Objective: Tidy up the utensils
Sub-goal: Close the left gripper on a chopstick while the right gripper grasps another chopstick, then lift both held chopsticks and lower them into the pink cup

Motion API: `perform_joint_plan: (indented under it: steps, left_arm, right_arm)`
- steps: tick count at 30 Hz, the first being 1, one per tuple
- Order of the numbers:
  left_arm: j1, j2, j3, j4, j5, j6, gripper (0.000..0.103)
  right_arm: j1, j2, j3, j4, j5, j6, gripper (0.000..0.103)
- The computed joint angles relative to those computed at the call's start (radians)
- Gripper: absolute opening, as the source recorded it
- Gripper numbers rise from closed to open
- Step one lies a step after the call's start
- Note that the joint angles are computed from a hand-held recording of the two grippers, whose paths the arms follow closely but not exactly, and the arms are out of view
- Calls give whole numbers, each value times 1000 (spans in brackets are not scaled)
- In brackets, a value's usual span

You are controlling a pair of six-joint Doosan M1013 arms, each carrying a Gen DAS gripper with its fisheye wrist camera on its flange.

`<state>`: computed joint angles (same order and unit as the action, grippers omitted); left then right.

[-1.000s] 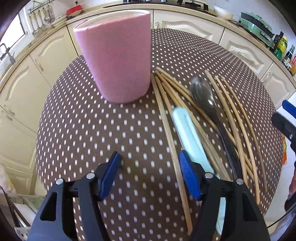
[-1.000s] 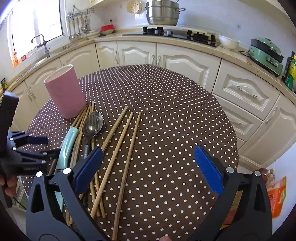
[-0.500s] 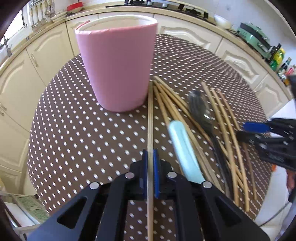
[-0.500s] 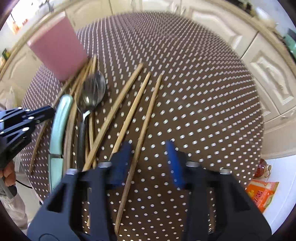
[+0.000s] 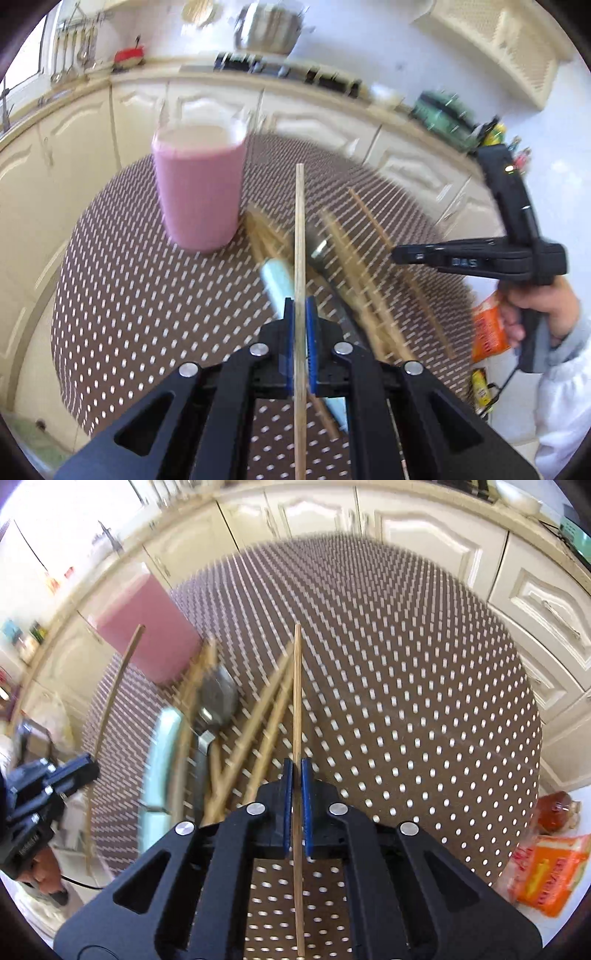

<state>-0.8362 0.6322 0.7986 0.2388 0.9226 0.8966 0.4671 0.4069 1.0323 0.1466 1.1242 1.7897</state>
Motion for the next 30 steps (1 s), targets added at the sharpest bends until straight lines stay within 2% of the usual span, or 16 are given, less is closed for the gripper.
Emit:
perform_joint_plan:
  steps: [3,7,13,17,21,26,27,30]
  left_arm:
    - [-8,-35,53,90,-138,-41,6]
    - [-5,-46,65,250,-273,-140,6]
    - [14,-14,20,597,-417,-429,6]
    - [18,11,-14,873,-430,-660,6]
    - [27,51,-64,1070,-399,-829,6]
    - [44,78,-90,1214,-368,-967,6]
    - [48,68,-65,1250,-367,-1009,6]
    - [59,68,-49,1255,-355,-1034,6]
  right_arm:
    - [1,-35,12,24,-99,-30,5]
    - [11,-49,-22,54,-226,-84,5]
    - [44,-18,-75,52,-422,-100,5]
    - [51,37,-146,84,-502,-130,5]
    - [74,112,-236,63,-562,-117,5]
    - [81,185,-332,35,-608,-52,5]
    - [82,194,-339,24,-615,-48,5]
    - [82,216,-353,45,-617,-55,5]
